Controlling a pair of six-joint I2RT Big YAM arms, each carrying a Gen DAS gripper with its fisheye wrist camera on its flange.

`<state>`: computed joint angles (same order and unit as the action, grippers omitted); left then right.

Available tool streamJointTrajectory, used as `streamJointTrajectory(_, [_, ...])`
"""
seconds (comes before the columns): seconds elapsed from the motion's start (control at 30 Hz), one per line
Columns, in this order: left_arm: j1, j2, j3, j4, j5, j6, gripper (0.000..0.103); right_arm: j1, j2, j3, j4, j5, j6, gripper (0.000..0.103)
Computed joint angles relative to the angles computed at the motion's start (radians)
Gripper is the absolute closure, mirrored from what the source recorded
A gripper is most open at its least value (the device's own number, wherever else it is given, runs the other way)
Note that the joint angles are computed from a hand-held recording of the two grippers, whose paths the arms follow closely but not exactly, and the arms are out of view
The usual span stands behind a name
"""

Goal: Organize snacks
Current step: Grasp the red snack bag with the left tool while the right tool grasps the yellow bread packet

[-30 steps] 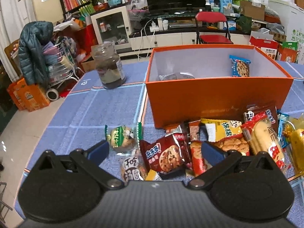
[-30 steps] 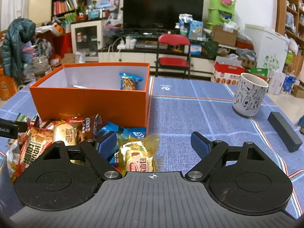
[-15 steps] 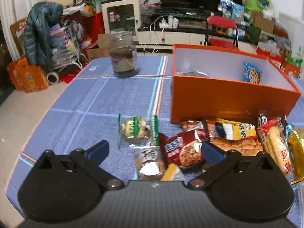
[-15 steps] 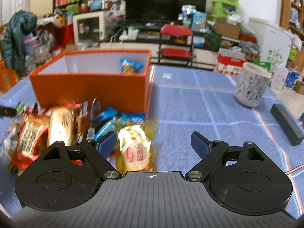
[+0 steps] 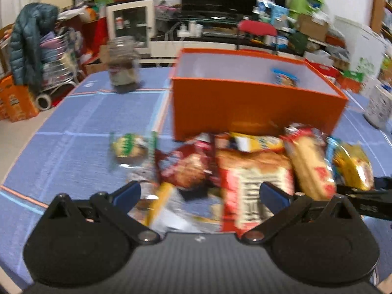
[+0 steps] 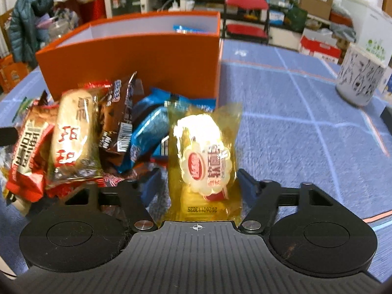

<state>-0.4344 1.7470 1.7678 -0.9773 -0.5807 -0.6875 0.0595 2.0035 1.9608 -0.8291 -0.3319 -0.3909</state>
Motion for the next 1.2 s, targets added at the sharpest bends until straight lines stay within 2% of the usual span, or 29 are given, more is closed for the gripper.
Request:
streamJointTrajectory(0.1, [-0.006, 0.028, 0.024, 0.004, 0.023, 0.015, 0.001, -0.001, 0.002, 0.000, 0.000, -0.010, 0.001, 0.054])
streamJointTrajectory(0.37, [0.000, 0.027, 0.022, 0.050, 0.065, -0.038, 0.001, -0.012, 0.013, 0.026, -0.021, -0.035, 0.018, 0.061])
streamJointTrajectory(0.47, [-0.008, 0.033, 0.029, 0.065, 0.067, -0.009, 0.002, -0.018, 0.024, 0.045, -0.034, -0.041, 0.024, 0.063])
streamJointTrajectory(0.57, [-0.016, 0.053, 0.048, 0.048, 0.068, 0.005, 0.009, -0.016, 0.028, 0.053, -0.042, -0.036, 0.022, 0.065])
streamJointTrajectory(0.63, [-0.011, 0.060, 0.051, 0.043, 0.095, -0.003, 0.024, -0.015, 0.028, 0.055, -0.047, -0.037, 0.023, 0.066])
streamJointTrajectory(0.73, [-0.002, 0.070, 0.054, 0.044, 0.118, -0.018, 0.023, -0.012, 0.021, 0.041, -0.037, -0.026, 0.020, 0.066])
streamJointTrajectory(0.87, [0.000, 0.074, 0.061, 0.040, 0.111, -0.019, 0.025, -0.012, 0.017, 0.035, -0.036, -0.026, 0.018, 0.066])
streamJointTrajectory(0.93, [0.001, 0.070, 0.054, 0.055, 0.130, -0.016, 0.033, -0.014, 0.020, 0.042, -0.042, -0.029, 0.019, 0.068])
streamJointTrajectory(1.07, [0.002, 0.062, 0.040, 0.075, 0.151, -0.015, 0.038, -0.015, 0.027, 0.059, -0.066, -0.044, 0.018, 0.079])
streamJointTrajectory(1.2, [0.006, 0.047, 0.024, 0.091, 0.169, -0.020, 0.044, -0.015, 0.022, 0.058, -0.072, -0.063, 0.010, 0.081])
